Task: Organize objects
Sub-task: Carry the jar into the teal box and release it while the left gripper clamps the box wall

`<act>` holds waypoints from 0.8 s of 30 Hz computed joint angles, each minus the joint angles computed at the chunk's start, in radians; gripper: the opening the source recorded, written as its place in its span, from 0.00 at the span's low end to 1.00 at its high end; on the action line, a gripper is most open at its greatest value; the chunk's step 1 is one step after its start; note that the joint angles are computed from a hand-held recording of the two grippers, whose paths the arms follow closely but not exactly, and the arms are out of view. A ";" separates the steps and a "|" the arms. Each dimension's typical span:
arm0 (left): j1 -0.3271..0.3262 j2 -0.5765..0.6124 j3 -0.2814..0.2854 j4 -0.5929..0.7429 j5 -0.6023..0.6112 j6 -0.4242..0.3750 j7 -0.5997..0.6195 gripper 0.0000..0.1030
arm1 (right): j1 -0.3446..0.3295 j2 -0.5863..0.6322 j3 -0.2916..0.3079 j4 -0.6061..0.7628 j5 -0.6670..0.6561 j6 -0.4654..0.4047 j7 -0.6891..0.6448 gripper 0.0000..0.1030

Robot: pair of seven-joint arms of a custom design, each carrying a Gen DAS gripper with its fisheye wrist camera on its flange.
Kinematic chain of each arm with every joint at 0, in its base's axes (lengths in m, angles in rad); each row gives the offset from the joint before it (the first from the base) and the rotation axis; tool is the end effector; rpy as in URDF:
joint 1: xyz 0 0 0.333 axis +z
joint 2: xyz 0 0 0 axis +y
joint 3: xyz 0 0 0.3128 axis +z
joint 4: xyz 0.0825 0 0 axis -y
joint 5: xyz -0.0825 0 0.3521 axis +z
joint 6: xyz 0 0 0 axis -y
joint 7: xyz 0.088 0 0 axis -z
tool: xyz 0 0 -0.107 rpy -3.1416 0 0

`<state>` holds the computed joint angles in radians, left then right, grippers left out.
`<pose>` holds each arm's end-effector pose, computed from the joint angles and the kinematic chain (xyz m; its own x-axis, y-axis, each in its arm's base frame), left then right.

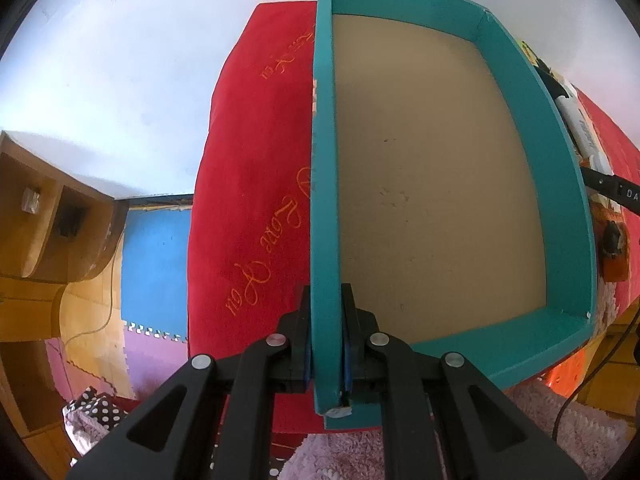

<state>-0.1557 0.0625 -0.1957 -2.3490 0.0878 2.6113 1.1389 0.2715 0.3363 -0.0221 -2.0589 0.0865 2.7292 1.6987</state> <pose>0.4742 -0.1755 0.3459 0.0067 -0.9991 0.0408 -0.9798 -0.0147 -0.1996 0.5810 0.1453 0.3263 0.0654 -0.9936 -0.0926 -0.9479 -0.0328 -0.3169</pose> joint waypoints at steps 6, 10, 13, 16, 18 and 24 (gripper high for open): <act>-0.005 -0.002 -0.003 0.009 0.016 -0.011 -0.001 0.09 | 0.006 -0.073 -0.016 -0.070 -0.041 0.045 0.012 0.41; -0.002 0.000 -0.002 0.007 0.005 -0.007 0.013 0.09 | 0.009 -0.114 0.006 -0.079 -0.050 0.056 0.009 0.41; 0.000 -0.003 -0.002 0.004 -0.014 -0.002 0.026 0.09 | 0.003 -0.143 0.041 -0.069 -0.011 0.043 -0.042 0.41; -0.001 -0.007 -0.004 0.004 -0.028 -0.002 0.029 0.09 | 0.005 -0.147 0.074 -0.033 0.042 0.014 -0.092 0.41; 0.002 -0.007 -0.003 0.003 -0.045 0.002 0.044 0.09 | 0.004 -0.153 0.097 -0.003 0.099 -0.016 -0.149 0.41; 0.009 -0.003 0.001 -0.006 -0.084 0.022 0.072 0.09 | 0.066 -0.105 0.098 0.111 0.058 -0.055 -0.170 0.41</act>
